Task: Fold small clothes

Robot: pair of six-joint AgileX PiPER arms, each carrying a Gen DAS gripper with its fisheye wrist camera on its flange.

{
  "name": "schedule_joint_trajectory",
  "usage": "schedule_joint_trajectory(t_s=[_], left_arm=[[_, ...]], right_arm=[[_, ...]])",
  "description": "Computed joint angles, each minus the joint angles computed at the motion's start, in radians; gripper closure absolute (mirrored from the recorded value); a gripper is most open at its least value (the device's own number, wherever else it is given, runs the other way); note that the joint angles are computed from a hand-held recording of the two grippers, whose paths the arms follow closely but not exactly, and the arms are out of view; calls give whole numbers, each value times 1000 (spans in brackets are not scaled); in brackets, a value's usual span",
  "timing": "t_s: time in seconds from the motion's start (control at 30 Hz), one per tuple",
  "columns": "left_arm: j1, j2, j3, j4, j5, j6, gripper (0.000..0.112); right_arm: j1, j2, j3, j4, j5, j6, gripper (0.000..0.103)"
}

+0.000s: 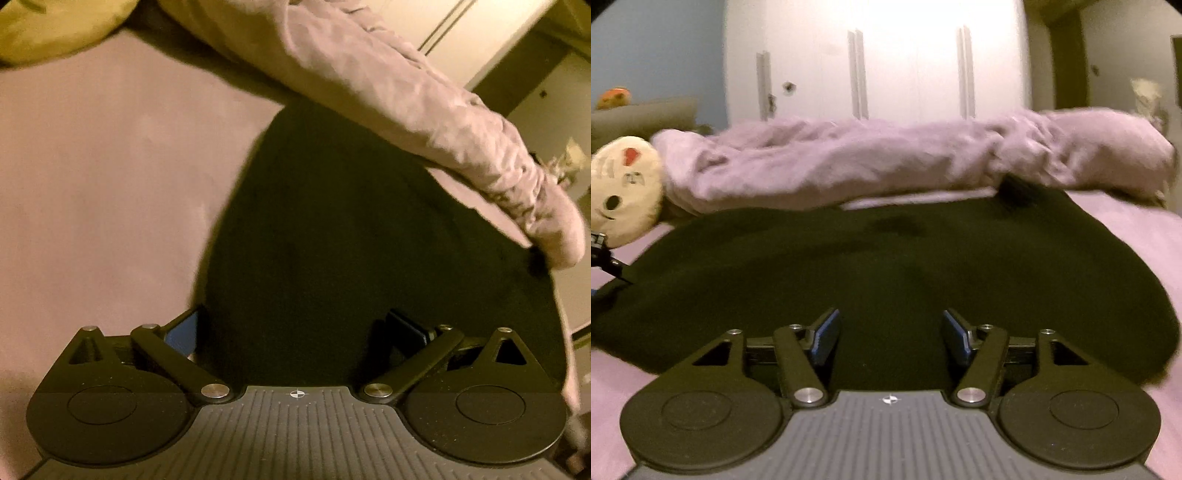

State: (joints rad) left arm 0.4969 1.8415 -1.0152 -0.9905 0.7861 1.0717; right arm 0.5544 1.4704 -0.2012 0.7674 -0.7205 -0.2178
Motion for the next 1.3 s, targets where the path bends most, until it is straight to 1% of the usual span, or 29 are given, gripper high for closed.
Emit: schedule_joint_trajectory(t_s=[0.03, 0.07, 0.13, 0.17, 0.2, 0.27, 0.3, 0.33, 0.4, 0.43, 0.47, 0.5, 0.53, 0.57, 0.63, 0.73, 0.8, 0.87, 0.93, 1.03, 1.1, 1.2, 1.3], left_arm=[[7, 16, -19, -7, 37, -26, 11], [13, 31, -37, -17, 65, -62, 15], [29, 66, -68, -42, 129, -108, 52], [36, 78, -73, -49, 142, -131, 54], [42, 82, -68, -56, 139, -134, 57], [53, 101, -72, -63, 149, -102, 57], [54, 106, -68, -70, 148, -79, 53], [55, 113, -68, -83, 157, -69, 42], [52, 127, -74, -119, 183, -68, 29], [39, 120, -73, -117, 168, -86, 30], [18, 108, -70, -103, 138, -106, 34], [-5, 90, -66, -72, 97, -130, 63], [-28, 75, -72, -19, 62, -179, 79], [-31, 72, -79, -6, 66, -211, 80], [-26, 41, -67, -18, 76, -219, 84], [-46, -52, -31, -38, 75, -200, 86], [-69, -109, -24, -62, 98, -215, 87], [-120, -173, -20, -78, 101, -236, 87], [-199, -231, -27, -64, 91, -271, 87], [-366, -301, -36, -21, 34, -340, 87], [-495, -329, -27, 25, -53, -381, 87], [-689, -312, -29, 142, -187, -497, 87], [-858, -260, -17, 276, -308, -618, 84]], right_arm=[[-5, -17, -5, 33, 32, -23, 41], [-13, -30, 0, 31, 50, -19, 41], [-3, -52, -3, 79, 82, -54, 41], [4, -54, 1, 82, 85, -55, 40], [26, -59, 1, 115, 87, -82, 40], [55, -69, -1, 160, 94, -123, 40], [56, -78, -5, 169, 110, -138, 40], [62, -86, -11, 190, 122, -159, 40], [83, -103, -15, 231, 132, -190, 41], [90, -107, -19, 242, 139, -198, 41], [104, -111, -23, 269, 140, -215, 41], [121, -113, -27, 296, 136, -229, 41], [134, -118, -30, 314, 136, -238, 41], [150, -124, -30, 337, 133, -248, 41], [163, -144, -21, 345, 136, -248, 41], [173, -176, -6, 376, 136, -273, 41], [165, -207, 7, 392, 147, -279, 41], [150, -247, 23, 400, 162, -278, 41], [140, -294, 44, 409, 168, -279, 41], [106, -375, 81, 416, 186, -289, 41], [70, -429, 103, 428, 209, -314, 41], [-25, -519, 135, 443, 279, -374, 41], [-144, -606, 162, 474, 364, -466, 41]])
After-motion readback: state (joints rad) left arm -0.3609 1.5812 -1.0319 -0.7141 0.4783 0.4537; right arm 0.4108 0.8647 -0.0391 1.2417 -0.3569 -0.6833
